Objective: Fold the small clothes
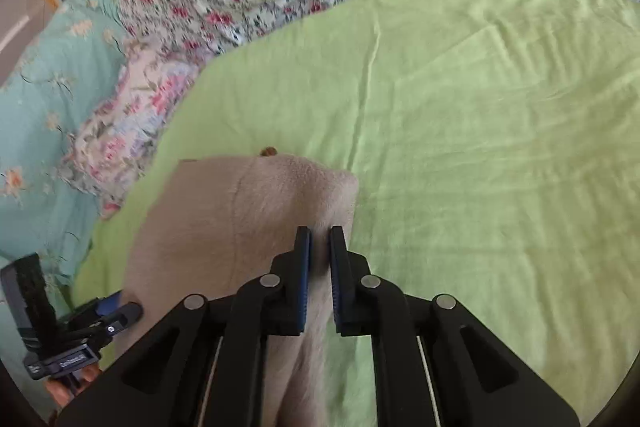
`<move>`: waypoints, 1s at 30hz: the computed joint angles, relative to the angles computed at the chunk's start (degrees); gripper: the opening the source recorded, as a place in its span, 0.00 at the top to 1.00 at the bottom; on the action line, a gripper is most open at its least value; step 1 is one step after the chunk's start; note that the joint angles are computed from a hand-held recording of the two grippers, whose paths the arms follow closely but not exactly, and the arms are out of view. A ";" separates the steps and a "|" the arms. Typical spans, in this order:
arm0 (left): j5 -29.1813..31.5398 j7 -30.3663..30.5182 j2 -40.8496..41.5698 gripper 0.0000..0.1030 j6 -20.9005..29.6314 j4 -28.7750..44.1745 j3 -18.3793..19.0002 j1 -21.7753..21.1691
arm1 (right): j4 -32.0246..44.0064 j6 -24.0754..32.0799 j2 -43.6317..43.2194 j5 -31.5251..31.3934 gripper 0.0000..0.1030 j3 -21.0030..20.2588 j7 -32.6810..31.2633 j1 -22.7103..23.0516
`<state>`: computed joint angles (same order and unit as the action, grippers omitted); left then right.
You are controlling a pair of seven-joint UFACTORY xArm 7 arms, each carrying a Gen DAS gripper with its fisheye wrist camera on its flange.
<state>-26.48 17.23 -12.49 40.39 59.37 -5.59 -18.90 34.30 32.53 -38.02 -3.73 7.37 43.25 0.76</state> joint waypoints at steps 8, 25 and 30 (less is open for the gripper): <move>-11.45 10.73 -13.78 0.48 2.10 -8.71 6.05 -4.02 | -4.36 6.57 -14.58 2.48 0.77 3.90 1.90 6.07; -16.26 18.71 -17.54 0.48 9.39 -14.04 5.66 -6.81 | -8.97 8.42 -17.01 3.71 0.88 4.54 3.93 8.26; -14.81 17.62 -18.34 0.48 8.11 -16.93 3.70 -6.30 | -11.59 8.31 -17.87 4.04 0.77 4.93 7.22 7.84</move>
<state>-41.29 34.85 -30.83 48.50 42.45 -1.89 -25.20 22.71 40.84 -55.89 0.31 12.30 50.47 8.61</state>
